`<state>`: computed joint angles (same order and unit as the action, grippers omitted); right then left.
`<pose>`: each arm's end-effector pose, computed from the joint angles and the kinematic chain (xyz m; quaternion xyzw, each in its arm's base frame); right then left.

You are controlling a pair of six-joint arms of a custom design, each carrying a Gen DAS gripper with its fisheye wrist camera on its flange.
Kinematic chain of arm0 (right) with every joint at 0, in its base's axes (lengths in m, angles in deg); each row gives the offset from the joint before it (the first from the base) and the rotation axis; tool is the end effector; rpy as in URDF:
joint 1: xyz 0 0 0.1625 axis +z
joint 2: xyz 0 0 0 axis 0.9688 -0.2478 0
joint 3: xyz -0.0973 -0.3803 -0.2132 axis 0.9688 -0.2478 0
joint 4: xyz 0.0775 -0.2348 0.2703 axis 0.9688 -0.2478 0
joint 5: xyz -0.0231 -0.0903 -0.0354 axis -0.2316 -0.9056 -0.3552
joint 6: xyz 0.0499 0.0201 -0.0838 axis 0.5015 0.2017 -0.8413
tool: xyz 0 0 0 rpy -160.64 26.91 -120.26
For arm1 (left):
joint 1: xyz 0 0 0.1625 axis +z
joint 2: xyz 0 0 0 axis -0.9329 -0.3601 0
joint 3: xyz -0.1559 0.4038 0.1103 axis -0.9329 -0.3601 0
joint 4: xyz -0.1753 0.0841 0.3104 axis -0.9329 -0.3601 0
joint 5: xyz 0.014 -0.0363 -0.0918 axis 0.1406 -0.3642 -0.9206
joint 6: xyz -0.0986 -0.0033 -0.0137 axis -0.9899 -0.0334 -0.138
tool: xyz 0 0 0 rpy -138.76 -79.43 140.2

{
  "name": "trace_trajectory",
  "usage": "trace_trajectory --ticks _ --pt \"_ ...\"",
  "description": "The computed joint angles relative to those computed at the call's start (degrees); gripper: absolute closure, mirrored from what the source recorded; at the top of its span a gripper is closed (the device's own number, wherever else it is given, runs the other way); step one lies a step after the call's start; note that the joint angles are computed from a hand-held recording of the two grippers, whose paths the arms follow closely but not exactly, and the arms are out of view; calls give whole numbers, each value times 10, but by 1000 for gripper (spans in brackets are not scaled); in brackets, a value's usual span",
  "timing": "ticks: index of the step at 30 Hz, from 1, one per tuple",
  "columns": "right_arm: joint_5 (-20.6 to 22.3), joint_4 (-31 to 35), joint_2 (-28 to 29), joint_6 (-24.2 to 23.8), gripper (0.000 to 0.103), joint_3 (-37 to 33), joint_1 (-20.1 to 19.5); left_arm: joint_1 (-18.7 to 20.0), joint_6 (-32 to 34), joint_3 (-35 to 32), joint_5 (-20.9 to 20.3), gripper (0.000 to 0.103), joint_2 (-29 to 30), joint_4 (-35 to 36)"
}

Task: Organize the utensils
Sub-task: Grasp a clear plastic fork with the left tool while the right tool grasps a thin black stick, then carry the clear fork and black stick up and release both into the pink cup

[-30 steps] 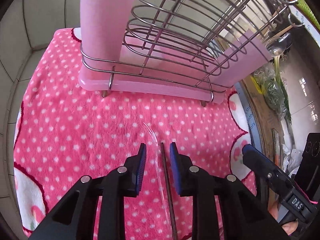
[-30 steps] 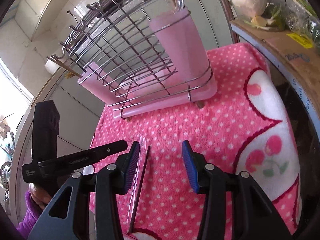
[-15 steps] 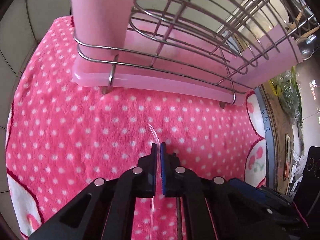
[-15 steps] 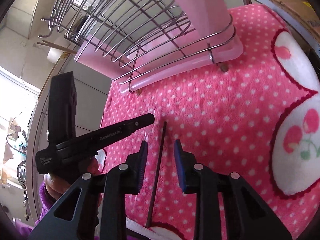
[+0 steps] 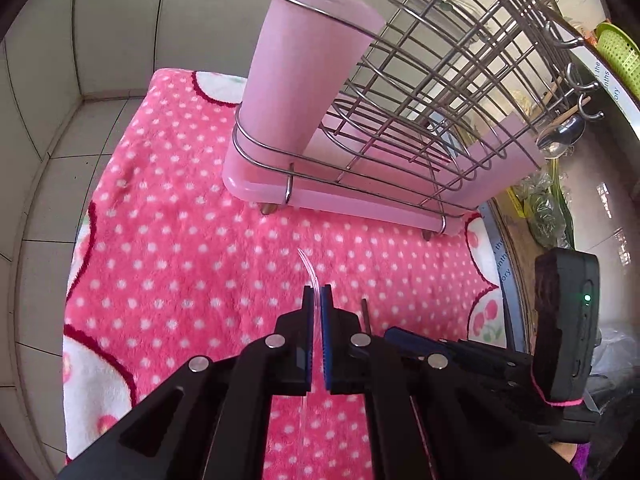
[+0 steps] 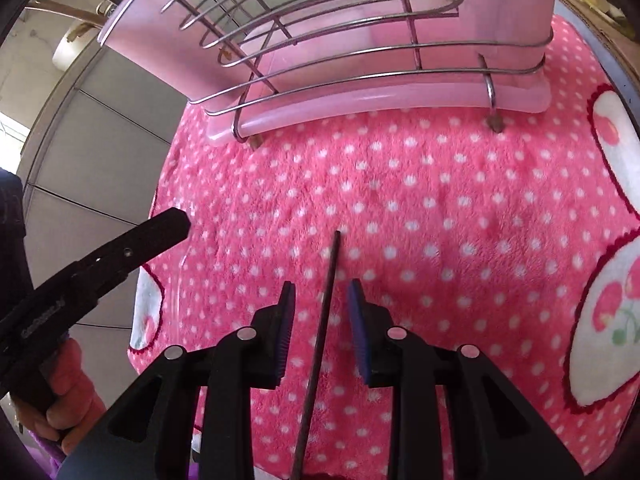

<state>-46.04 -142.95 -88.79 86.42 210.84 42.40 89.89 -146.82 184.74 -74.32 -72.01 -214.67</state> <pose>0.2941 -0.3417 0.1372 0.1358 -0.9751 0.0611 0.1643 -0.2511 -0.3024 0.2600 0.0099 0.9461 -0.2614 0.1911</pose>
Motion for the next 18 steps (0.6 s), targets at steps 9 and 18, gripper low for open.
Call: trace_trajectory --ticks 9,18 --pt "-61 -9 49 0 96 -20 21 -18 -22 7 4 100 -25 24" --pt "-21 -96 -4 -12 98 34 7 -61 -58 -1 25 100 -49 69"
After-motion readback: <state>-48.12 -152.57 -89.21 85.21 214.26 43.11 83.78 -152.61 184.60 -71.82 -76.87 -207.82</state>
